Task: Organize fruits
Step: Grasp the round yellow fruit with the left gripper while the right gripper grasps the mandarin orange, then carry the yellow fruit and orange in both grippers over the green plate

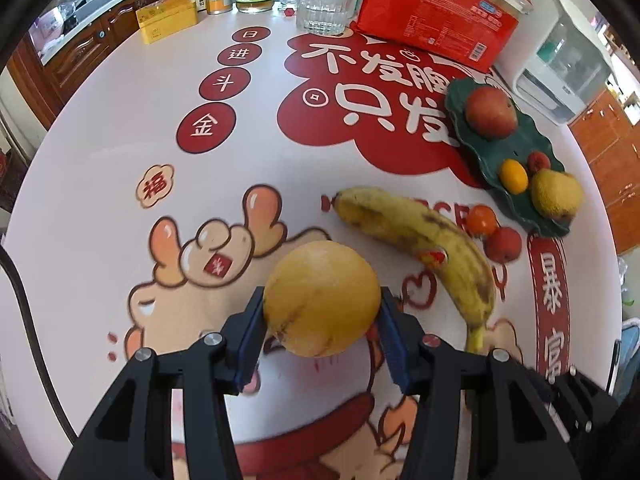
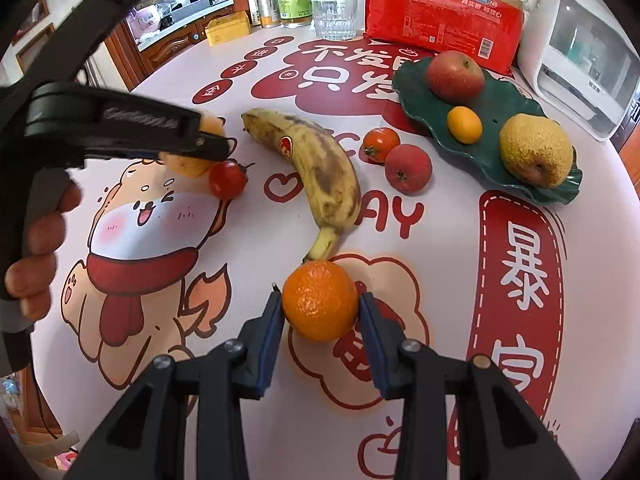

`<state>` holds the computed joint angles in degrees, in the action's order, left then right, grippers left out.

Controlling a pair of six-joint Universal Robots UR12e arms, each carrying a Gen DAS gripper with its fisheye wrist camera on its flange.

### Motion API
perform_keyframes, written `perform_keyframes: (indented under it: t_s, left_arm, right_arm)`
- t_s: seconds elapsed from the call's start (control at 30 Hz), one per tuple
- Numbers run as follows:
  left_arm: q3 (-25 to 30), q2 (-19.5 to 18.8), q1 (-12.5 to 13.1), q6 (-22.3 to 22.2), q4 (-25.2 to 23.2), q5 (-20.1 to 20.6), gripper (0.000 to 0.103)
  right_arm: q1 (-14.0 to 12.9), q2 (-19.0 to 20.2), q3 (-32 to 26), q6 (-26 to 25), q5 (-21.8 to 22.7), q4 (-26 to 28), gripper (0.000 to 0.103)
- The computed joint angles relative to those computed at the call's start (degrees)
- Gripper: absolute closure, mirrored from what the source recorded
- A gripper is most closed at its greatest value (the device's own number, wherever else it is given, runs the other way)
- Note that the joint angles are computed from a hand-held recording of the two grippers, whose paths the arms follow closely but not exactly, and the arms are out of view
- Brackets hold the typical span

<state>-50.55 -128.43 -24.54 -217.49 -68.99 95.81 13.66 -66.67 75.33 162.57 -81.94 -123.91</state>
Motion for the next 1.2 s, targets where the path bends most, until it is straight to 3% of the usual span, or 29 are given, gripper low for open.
perform_keyframes:
  t_s: [0.3, 0.67, 1.0, 1.2]
  left_arm:
    - [-1.43, 2.67, -1.49, 1.82, -0.4, -0.62, 0.052]
    - [3.15, 2.34, -4.28, 6.86, 1.27, 0.89, 0.052]
    - [12.34, -1.05, -5.89, 11.82, -1.4, 3.16, 0.052]
    - [24.06, -6.38, -6.14, 14.4, -7.19, 5.59, 0.052]
  right_arm:
    - [-0.8, -1.63, 0.89, 1.24, 1.45, 1.11, 0.066]
    - [-2.83, -4.19, 0.94, 4.73, 4.54, 1.05, 0.066]
    - [-4.36, -4.35, -3.94, 5.95, 2.71, 0.39, 0.066]
    - [-5.1, -2.38, -10.0, 4.83, 2.18, 1.68, 0.066]
